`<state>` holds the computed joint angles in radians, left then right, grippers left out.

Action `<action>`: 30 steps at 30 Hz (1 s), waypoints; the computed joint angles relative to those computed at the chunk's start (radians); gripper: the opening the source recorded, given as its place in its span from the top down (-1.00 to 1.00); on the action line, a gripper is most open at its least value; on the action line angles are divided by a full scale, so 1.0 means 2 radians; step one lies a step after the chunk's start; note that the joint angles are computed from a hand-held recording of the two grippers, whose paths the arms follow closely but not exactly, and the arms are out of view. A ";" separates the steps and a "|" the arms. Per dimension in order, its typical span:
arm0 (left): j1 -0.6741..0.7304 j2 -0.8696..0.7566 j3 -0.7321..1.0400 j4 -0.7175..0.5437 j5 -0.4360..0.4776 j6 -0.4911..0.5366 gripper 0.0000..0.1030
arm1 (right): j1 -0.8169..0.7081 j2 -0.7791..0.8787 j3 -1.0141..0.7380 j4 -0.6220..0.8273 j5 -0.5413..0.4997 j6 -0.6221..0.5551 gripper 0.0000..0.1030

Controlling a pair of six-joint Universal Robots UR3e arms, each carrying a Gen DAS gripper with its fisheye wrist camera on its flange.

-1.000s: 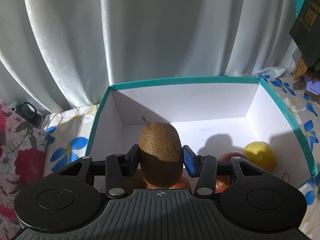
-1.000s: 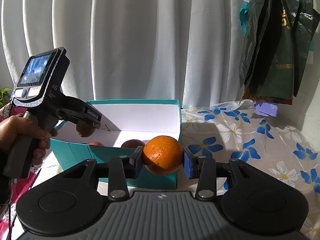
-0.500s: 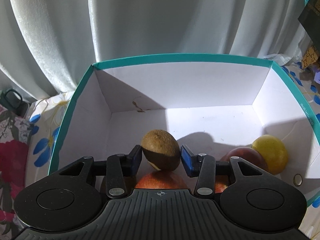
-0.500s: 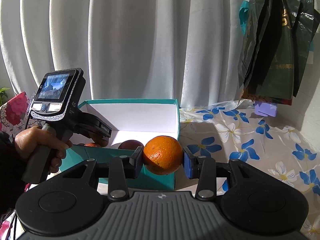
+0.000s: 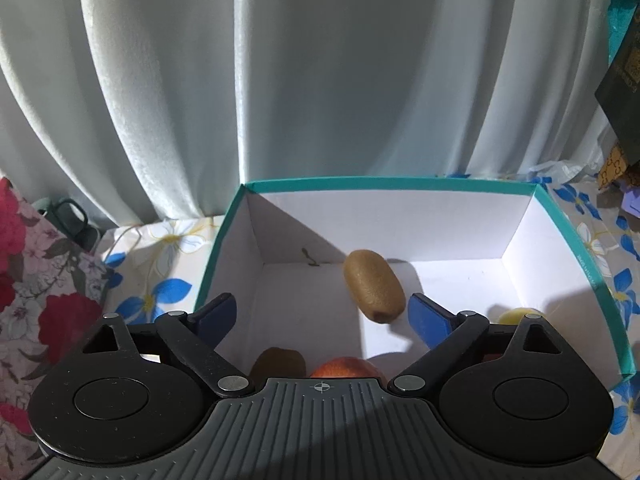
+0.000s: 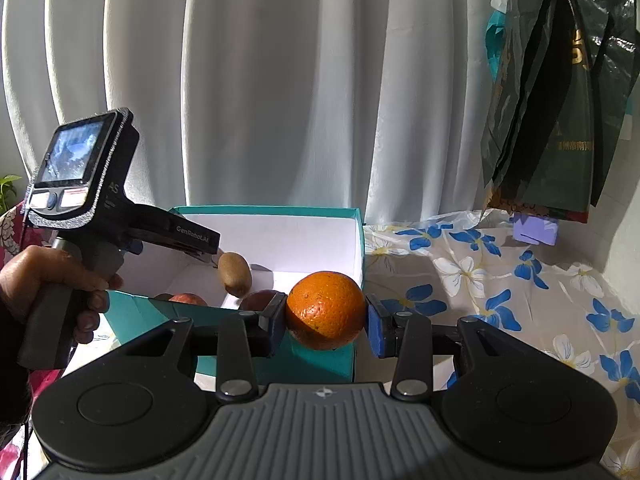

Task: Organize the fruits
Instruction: 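Lower the orange into the teal box and open the right gripper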

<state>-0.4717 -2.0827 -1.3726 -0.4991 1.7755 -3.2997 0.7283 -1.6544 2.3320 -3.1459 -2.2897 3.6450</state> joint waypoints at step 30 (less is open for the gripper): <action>0.037 0.223 -0.241 0.046 -0.004 -0.051 -0.94 | -0.062 0.173 -0.090 -0.143 0.028 -0.082 0.23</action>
